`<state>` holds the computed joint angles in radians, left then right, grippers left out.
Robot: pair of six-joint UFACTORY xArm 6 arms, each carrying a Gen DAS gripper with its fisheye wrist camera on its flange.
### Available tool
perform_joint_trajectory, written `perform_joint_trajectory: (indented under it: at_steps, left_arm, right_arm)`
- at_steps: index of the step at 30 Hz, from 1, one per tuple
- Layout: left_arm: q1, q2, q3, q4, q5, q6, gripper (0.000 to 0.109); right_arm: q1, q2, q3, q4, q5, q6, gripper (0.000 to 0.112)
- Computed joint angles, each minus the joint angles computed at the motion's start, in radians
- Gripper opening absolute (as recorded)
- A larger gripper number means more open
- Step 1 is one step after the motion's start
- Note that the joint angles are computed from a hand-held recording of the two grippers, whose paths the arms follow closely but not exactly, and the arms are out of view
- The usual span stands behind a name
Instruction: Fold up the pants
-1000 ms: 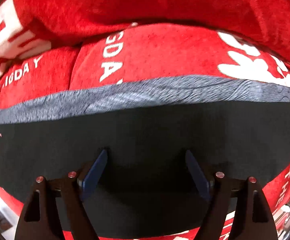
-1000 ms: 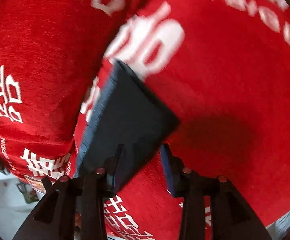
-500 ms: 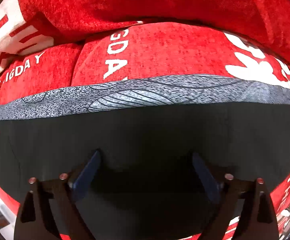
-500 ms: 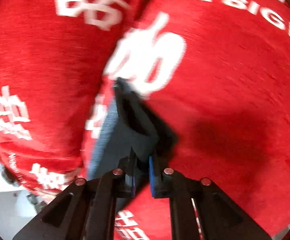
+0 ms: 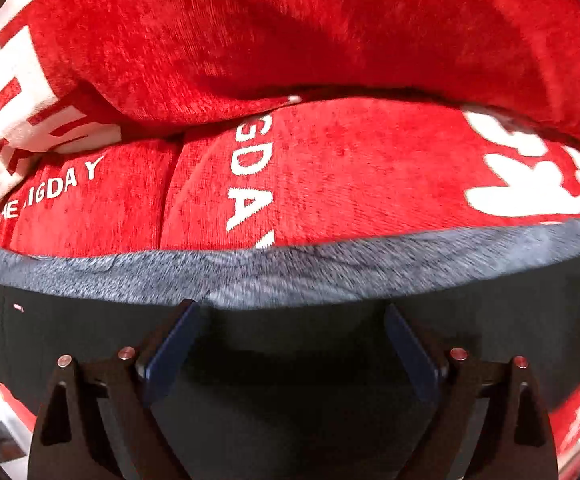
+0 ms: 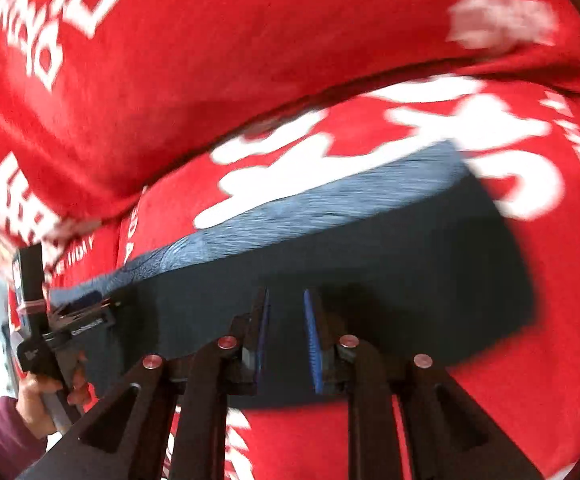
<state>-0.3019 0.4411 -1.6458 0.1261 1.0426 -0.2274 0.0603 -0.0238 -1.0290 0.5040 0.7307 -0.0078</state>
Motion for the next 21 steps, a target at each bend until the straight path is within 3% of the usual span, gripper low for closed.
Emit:
perform_joint_trajectory:
  at_steps: [3, 6, 9, 11, 15, 21]
  left_arm:
    - [0.021, 0.037, -0.025, -0.028, -0.027, -0.022, 0.098]
    - [0.044, 0.104, -0.095, -0.003, -0.037, -0.031, 0.099]
    - [0.066, 0.151, -0.181, 0.002, 0.022, -0.044, 0.099]
    - [0.086, 0.126, -0.166, 0.008, 0.016, -0.028, 0.099]
    - [0.125, 0.015, -0.058, 0.03, 0.007, 0.037, 0.099]
    - [0.26, -0.144, 0.147, 0.062, -0.028, 0.129, 0.099]
  right_arm:
    - [0.033, 0.14, -0.098, -0.006, 0.002, 0.003, 0.02]
    - [0.043, 0.17, -0.121, -0.08, -0.068, 0.043, 0.017]
    - [0.023, 0.178, -0.15, -0.089, -0.046, 0.098, 0.018]
    - [0.015, 0.148, -0.134, -0.093, -0.042, 0.109, 0.022]
    - [0.009, 0.04, -0.051, 0.054, 0.01, 0.038, 0.039]
    - [0.091, -0.108, 0.097, 0.353, 0.082, -0.054, 0.039]
